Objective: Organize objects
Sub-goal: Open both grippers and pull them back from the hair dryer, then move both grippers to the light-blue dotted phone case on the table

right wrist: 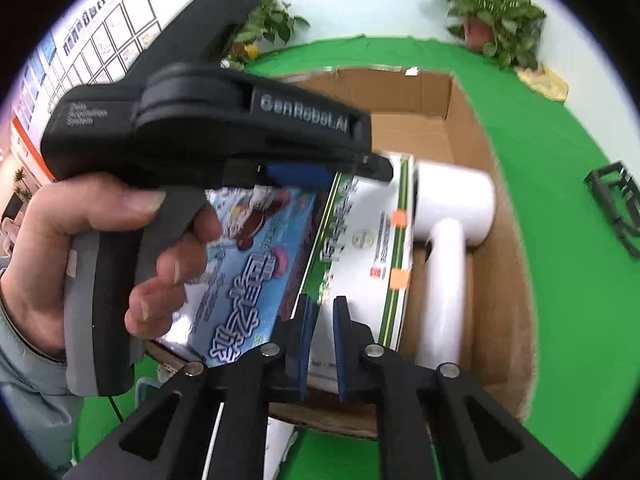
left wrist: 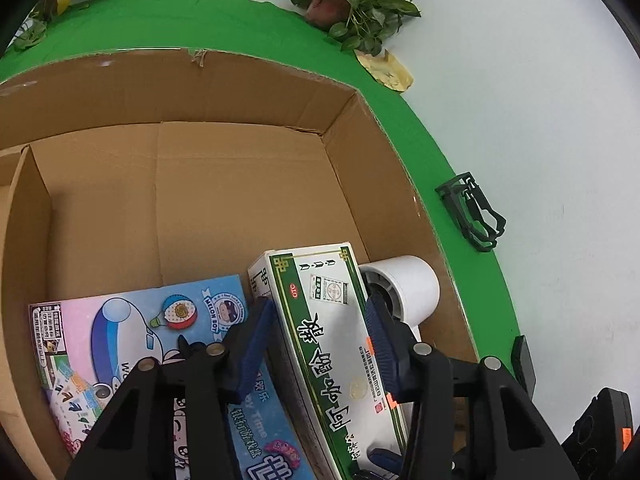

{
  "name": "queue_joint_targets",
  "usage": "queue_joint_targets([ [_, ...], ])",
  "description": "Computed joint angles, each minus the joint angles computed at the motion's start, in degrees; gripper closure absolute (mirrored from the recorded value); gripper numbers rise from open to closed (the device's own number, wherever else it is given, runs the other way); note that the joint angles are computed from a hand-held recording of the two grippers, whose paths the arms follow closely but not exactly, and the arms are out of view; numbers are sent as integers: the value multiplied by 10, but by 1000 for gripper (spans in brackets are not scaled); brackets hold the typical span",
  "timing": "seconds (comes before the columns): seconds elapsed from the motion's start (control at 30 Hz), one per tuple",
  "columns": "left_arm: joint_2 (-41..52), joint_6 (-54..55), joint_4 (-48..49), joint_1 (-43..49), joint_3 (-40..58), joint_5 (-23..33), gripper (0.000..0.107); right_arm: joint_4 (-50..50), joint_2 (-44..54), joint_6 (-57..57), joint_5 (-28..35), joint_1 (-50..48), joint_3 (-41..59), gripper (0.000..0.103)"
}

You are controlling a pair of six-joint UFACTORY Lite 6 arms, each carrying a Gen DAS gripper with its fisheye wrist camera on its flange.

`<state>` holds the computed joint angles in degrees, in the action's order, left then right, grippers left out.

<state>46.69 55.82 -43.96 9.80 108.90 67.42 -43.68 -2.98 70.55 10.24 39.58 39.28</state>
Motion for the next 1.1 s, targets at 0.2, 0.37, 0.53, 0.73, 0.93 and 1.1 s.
queue_joint_targets([
  [0.2, -26, 12, -13, 28, -1, 29, 57, 40, -43, -43, -4, 12, -13, 87],
  [0.37, -142, 86, -52, 84, -98, 21, 45, -180, -140, 202, 50, 47, -70, 32],
  [0.53, -366, 263, -140, 184, -301, -22, 21, -266, -177, 341, 215, 172, -93, 18],
  [0.73, -557, 429, -222, 414, -419, 93, 4, -242, -198, 424, 401, 357, -88, 16],
  [0.93, -555, 485, -216, 656, -391, 245, 4, -183, -192, 473, 546, 502, -41, 16],
  [1.1, -518, 586, -171, 818, -403, 318, 4, -157, -128, 538, 631, 605, 0, 16],
])
